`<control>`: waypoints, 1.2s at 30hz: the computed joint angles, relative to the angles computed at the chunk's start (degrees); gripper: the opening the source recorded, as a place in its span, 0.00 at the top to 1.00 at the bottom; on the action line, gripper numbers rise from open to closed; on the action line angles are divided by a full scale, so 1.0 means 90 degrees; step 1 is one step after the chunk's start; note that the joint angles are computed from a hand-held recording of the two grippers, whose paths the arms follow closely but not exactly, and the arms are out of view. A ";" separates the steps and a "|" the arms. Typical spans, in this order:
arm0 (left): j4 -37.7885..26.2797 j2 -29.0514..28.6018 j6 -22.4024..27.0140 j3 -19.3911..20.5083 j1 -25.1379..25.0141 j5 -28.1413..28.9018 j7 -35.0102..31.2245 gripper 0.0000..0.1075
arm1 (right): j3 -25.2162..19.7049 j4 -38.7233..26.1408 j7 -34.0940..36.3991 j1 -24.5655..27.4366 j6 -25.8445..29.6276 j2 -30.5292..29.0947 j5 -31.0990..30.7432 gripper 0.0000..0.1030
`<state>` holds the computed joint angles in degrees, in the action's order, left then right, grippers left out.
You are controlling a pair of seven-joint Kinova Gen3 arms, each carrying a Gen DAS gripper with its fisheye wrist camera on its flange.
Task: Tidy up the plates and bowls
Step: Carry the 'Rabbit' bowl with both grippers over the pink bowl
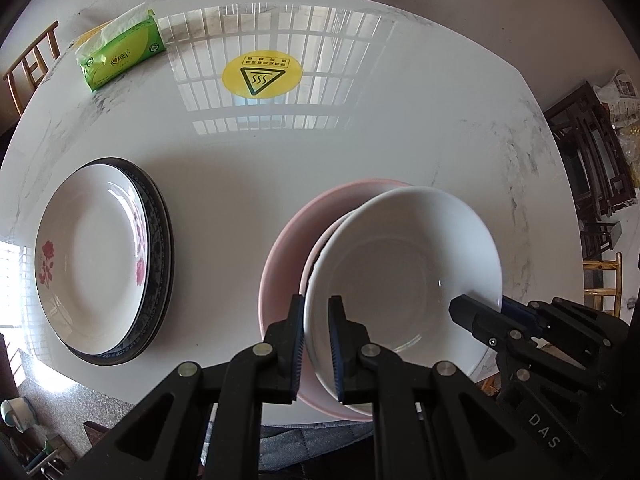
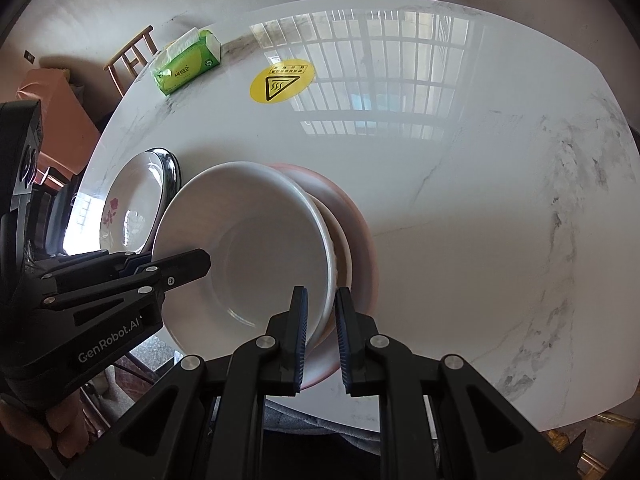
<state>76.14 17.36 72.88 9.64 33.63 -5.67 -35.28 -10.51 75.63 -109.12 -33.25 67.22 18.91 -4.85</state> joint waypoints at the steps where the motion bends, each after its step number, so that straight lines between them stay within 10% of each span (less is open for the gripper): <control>1: -0.0024 0.0015 0.0026 0.0000 0.0018 -0.0027 0.0012 0.90 | 0.0001 0.0016 -0.0005 -0.0002 -0.0016 -0.0009 0.0002 0.86; 36: 0.0194 -0.0178 -0.0173 0.0029 0.0216 -0.0481 0.0303 0.89 | -0.0024 0.0165 0.0096 0.0001 -0.0130 -0.0147 0.0033 0.82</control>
